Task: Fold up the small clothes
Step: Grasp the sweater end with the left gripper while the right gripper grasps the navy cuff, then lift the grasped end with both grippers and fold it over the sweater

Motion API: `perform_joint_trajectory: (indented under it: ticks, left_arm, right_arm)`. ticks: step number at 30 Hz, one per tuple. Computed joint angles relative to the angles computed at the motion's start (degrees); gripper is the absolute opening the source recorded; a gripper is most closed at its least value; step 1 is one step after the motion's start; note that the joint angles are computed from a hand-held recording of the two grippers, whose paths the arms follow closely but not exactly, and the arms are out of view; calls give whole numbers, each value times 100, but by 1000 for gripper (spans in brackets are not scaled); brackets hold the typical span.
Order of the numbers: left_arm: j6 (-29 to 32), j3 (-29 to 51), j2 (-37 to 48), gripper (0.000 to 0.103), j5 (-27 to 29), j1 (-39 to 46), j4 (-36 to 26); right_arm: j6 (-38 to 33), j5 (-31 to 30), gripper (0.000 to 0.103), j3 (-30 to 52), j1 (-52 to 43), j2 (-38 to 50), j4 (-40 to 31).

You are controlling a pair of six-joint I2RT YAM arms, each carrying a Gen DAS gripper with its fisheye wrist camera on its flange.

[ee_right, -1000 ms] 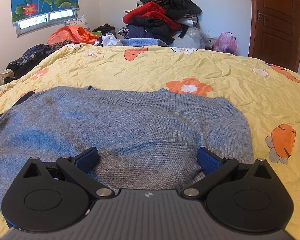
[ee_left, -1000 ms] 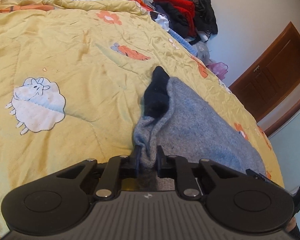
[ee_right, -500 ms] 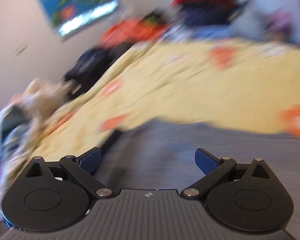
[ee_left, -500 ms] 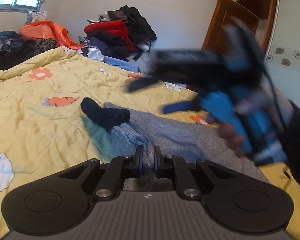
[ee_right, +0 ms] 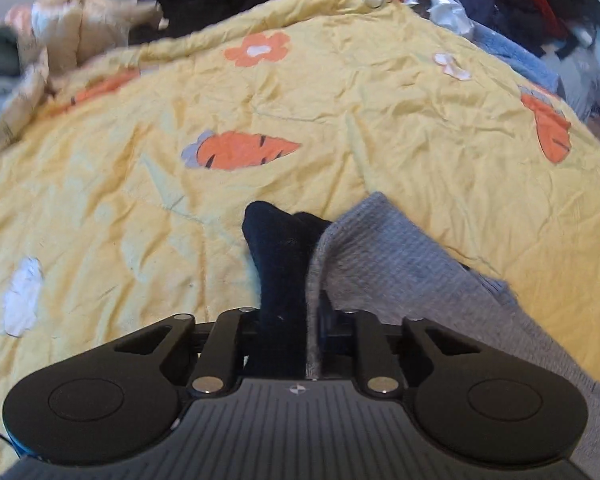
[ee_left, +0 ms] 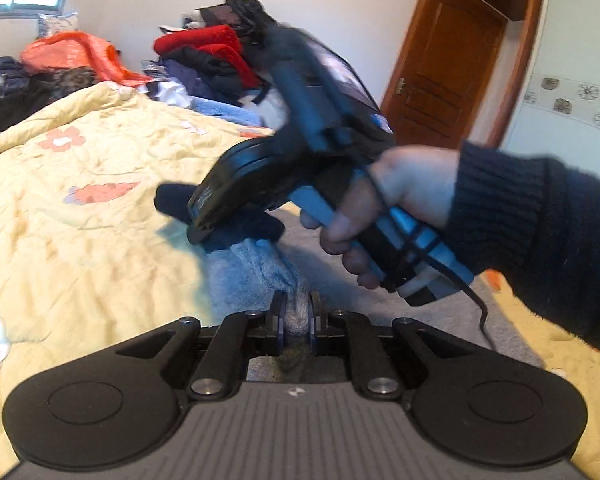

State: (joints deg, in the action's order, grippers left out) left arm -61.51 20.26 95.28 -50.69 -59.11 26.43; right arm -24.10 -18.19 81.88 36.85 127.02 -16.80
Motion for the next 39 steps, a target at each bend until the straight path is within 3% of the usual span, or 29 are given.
perform_joint_trajectory:
  ticks: [5, 10, 13, 17, 19, 21, 23, 25, 27, 28, 29, 31, 32, 35, 36, 39]
  left_arm:
    - [1507, 786, 297, 10, 606, 211, 842]
    - [2544, 2277, 1409, 10, 1749, 396, 1337]
    - [2712, 3298, 2200, 10, 2416, 470, 997]
    - [2492, 4424, 3104, 10, 3072, 560, 117]
    - [2362, 4736, 3333, 10, 3224, 572, -265]
    - [2401, 4774, 3347, 10, 3529, 666, -439]
    - [2469, 4414, 3081, 13, 3972, 794, -311]
    - [2339, 3729, 2430, 15, 4567, 1031, -41]
    - [2195, 2694, 1643, 27, 4981, 1382, 835]
    - [2185, 2221, 1300, 60, 4895, 1493, 1251]
    - [2222, 1923, 1058, 103, 4623, 1595, 1467]
    - [2342, 1527, 829, 103, 3766, 1883, 1765]
    - [2185, 1649, 804, 103, 3620, 2138, 1378]
    - [1475, 1884, 1284, 103, 4171, 3055, 1155]
    - [1275, 2122, 1483, 103, 4308, 3240, 829]
    - [1264, 2859, 2156, 103, 4794, 3676, 308]
  right_arm:
    - [-85, -1765, 17, 368, -1409, -217, -845]
    - [-811, -2522, 17, 1232, -2934, -188, -2093]
    - [-1103, -2497, 17, 1816, -3676, 249, -2482]
    - [-1040, -2184, 17, 2124, -4281, 1021, -2225]
    - [-894, -2334, 19, 2292, -4459, 1417, -2171]
    - [-548, -2651, 35, 2381, -4578, 1652, -2095]
    - [-243, -2981, 61, 2557, -4680, 1811, -2151]
    - [83, -3495, 71, 2467, -4875, 1796, -1881]
    - [695, -3682, 76, 2193, -5058, 1620, -1142]
    - [891, -3694, 77, 2096, -5128, 1572, -877]
    - [913, -3638, 77, 2246, -5164, 1656, -891]
    - [570, -3535, 77, 2620, -5140, 1871, -1322]
    - [452, -3418, 77, 2742, -5066, 1968, -1474]
    - [277, -3130, 77, 2922, -4848, 2183, -1701]
    - [251, -3096, 77, 2929, -4786, 2223, -1717]
    - [163, -3135, 80, 2743, -4693, 2123, -1675]
